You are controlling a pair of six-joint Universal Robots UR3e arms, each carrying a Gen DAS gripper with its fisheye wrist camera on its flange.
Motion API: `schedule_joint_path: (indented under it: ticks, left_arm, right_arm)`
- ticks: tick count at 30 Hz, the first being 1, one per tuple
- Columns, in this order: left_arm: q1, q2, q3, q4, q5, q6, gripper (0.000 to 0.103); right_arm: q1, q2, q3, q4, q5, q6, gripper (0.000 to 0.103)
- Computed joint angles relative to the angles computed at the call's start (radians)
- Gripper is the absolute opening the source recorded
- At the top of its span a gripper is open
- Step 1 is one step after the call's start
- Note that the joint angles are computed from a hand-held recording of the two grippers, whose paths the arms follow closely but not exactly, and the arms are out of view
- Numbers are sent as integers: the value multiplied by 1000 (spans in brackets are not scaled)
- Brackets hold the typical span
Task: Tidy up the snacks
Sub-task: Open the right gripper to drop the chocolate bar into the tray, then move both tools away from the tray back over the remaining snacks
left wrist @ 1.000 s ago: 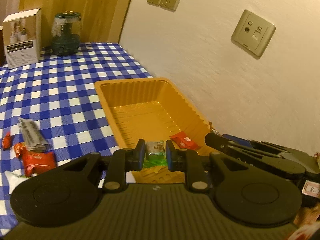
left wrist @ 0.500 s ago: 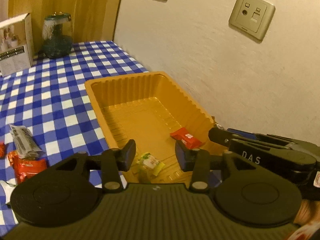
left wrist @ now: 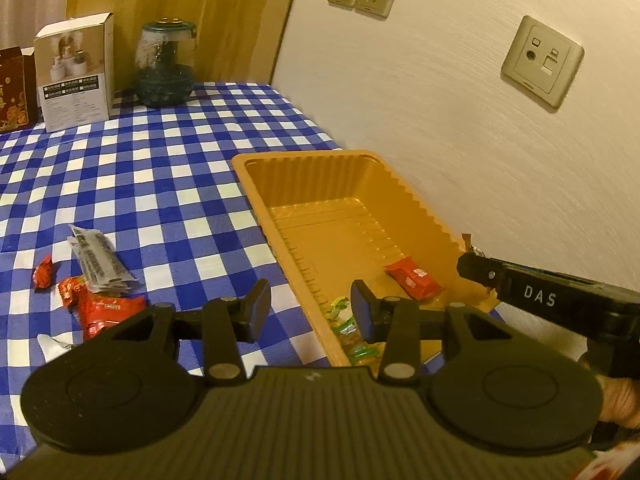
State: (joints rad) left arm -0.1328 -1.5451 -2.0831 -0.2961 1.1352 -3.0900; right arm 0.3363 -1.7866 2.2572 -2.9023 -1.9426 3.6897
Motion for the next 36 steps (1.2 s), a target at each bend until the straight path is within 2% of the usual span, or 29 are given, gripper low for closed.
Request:
schedule_joint_path:
  ticks: [5, 9, 11, 12, 19, 26, 31, 36]
  left_arm:
    - [13, 6, -13, 1, -5, 2, 41]
    - [28, 18, -33, 1, -10, 8, 41]
    - [35, 26, -40, -2, -11, 12, 42]
    - [40, 34, -48, -4, -12, 15, 42]
    - [86, 112, -113, -30, -22, 40, 44]
    - [163, 266, -195, -136, -47, 85, 49]
    - [275, 442, -261, -293, -91, 161, 51]
    - [454, 676, -302, -560, -169, 310, 57]
  right_arm:
    - [4, 19, -12, -12, 3, -3, 29]
    - [-30, 20, 17, -77, 68, -2, 33]
    - [-57, 9, 41, -109, 109, 12, 68]
    - [-63, 5, 55, -131, 114, 24, 70]
    - [-33, -28, 54, -89, 70, 59, 70]
    - [100, -34, 5, 4, -36, 131, 70]
    - [230, -12, -49, 74, -119, 216, 70]
    - [340, 27, -112, 140, -176, 288, 70]
